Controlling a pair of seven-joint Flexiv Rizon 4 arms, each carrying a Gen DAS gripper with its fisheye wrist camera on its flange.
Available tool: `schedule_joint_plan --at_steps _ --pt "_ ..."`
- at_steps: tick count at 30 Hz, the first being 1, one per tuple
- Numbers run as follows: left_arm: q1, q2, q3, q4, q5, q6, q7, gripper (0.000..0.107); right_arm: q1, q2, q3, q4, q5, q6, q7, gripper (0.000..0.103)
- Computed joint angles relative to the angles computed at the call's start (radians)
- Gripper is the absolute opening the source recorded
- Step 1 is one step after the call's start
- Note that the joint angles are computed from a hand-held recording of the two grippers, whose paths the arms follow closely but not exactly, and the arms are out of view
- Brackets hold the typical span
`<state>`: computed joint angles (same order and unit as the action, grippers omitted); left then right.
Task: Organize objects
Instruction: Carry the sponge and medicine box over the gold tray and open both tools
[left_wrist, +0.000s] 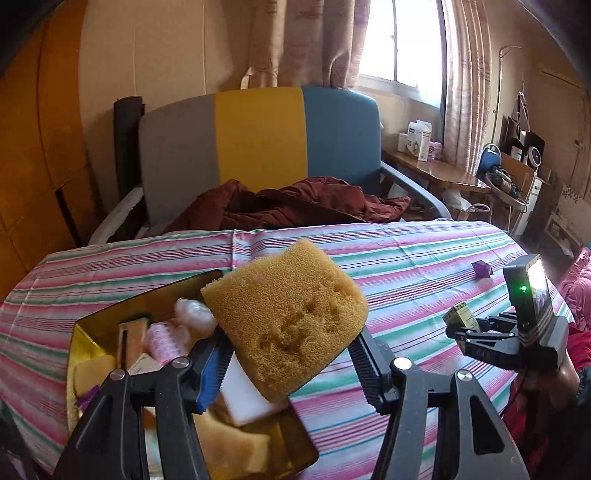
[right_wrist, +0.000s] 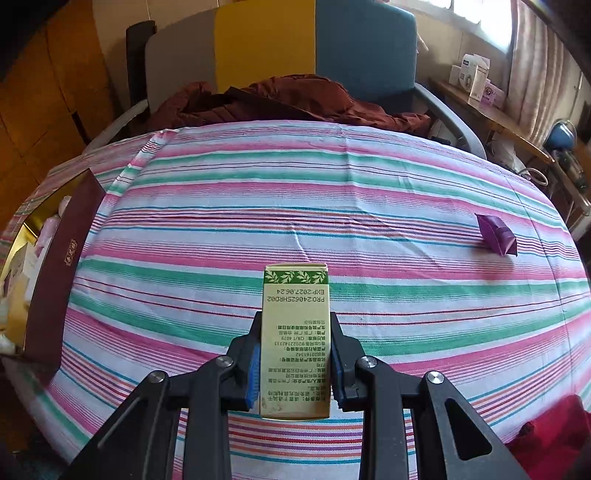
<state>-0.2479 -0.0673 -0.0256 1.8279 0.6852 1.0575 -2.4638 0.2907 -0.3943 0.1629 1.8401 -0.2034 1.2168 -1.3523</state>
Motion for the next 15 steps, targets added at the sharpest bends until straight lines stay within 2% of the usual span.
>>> schedule_joint_plan --at_steps 7,15 --pt "0.021 0.067 -0.002 0.066 0.013 -0.009 -0.020 0.061 0.006 0.013 0.009 0.003 0.006 0.007 0.000 0.030" --pt "0.081 0.137 -0.024 0.142 0.028 -0.012 -0.055 0.062 0.024 0.033 0.074 -0.021 0.069 0.017 -0.048 0.030"
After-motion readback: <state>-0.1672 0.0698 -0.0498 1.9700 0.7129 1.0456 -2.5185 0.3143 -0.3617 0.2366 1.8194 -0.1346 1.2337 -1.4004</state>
